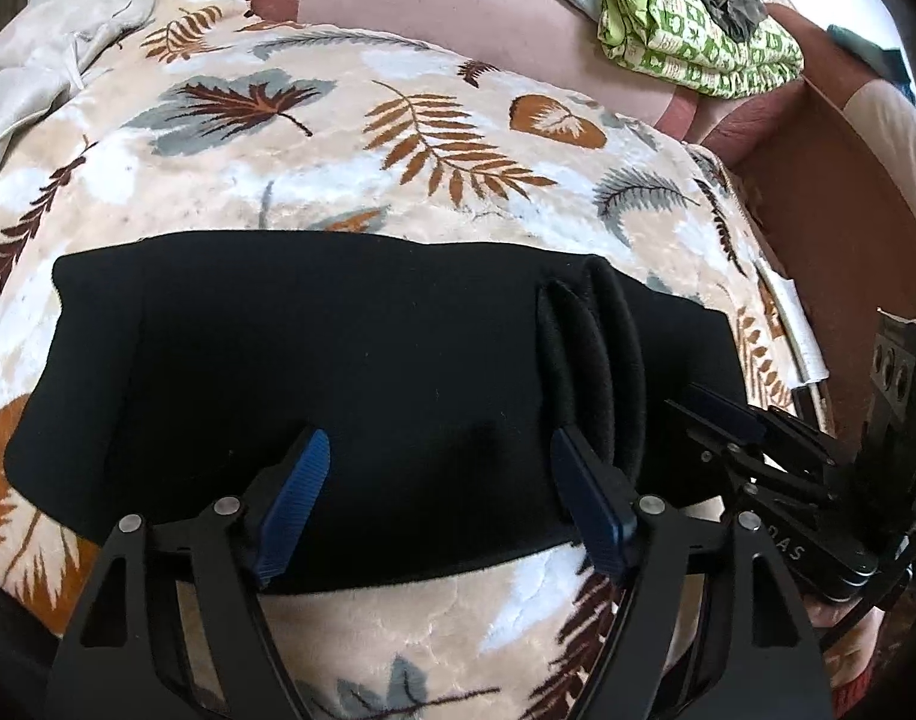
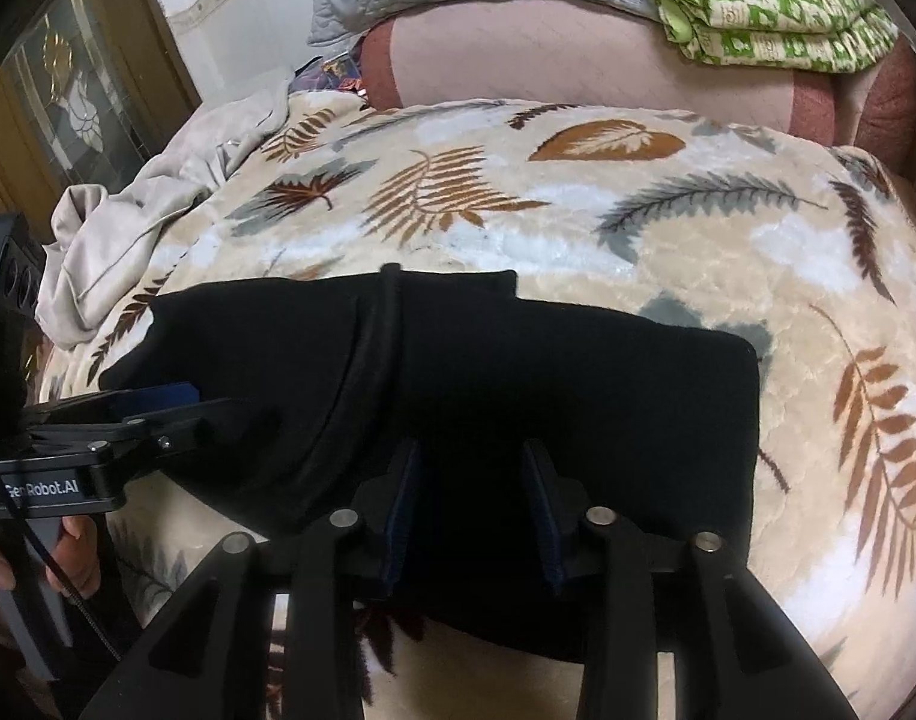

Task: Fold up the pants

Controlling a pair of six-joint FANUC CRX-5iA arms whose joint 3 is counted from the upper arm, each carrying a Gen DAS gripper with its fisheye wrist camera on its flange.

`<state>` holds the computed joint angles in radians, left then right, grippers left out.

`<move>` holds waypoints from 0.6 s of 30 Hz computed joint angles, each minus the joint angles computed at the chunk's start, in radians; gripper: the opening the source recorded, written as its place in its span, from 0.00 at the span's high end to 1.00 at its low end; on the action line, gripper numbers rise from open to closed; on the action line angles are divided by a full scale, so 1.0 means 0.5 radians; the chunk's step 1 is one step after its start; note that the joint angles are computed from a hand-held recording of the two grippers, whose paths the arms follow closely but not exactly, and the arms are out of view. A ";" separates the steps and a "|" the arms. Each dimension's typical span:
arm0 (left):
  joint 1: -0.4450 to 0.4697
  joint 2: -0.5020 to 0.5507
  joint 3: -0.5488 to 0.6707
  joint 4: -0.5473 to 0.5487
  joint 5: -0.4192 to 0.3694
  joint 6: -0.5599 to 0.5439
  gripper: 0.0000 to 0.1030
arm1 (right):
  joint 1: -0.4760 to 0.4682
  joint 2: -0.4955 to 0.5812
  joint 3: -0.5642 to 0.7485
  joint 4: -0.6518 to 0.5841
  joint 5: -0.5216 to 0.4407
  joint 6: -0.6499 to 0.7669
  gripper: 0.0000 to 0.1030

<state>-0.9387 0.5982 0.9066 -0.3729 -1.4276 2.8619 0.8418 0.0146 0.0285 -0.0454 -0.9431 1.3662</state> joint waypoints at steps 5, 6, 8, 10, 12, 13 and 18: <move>-0.026 -0.112 -0.123 -0.040 0.024 0.123 0.20 | 0.032 -0.001 0.030 0.028 -0.012 0.015 0.62; -0.034 -0.139 -0.154 -0.055 0.031 0.148 0.20 | 0.038 0.000 0.035 0.035 -0.014 0.014 0.62; -0.046 -0.185 -0.206 -0.074 0.038 0.187 0.20 | 0.052 0.001 0.043 0.048 -0.010 0.009 0.62; -0.052 -0.215 -0.239 -0.083 0.033 0.215 0.20 | 0.063 0.002 0.056 0.047 -0.011 0.016 0.62; -0.061 -0.261 -0.290 -0.103 0.049 0.265 0.20 | 0.077 0.007 0.070 0.050 -0.013 0.024 0.62; -0.062 -0.278 -0.311 -0.105 0.058 0.282 0.20 | 0.086 0.009 0.076 0.058 -0.014 0.028 0.62; -0.092 -0.378 -0.436 -0.154 0.091 0.456 0.20 | 0.108 0.026 0.115 0.049 -0.017 0.057 0.62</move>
<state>-0.9847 0.4092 0.6889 -0.4500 -1.3819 3.0900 0.8958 0.0277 0.0859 -0.0209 -0.9514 1.3946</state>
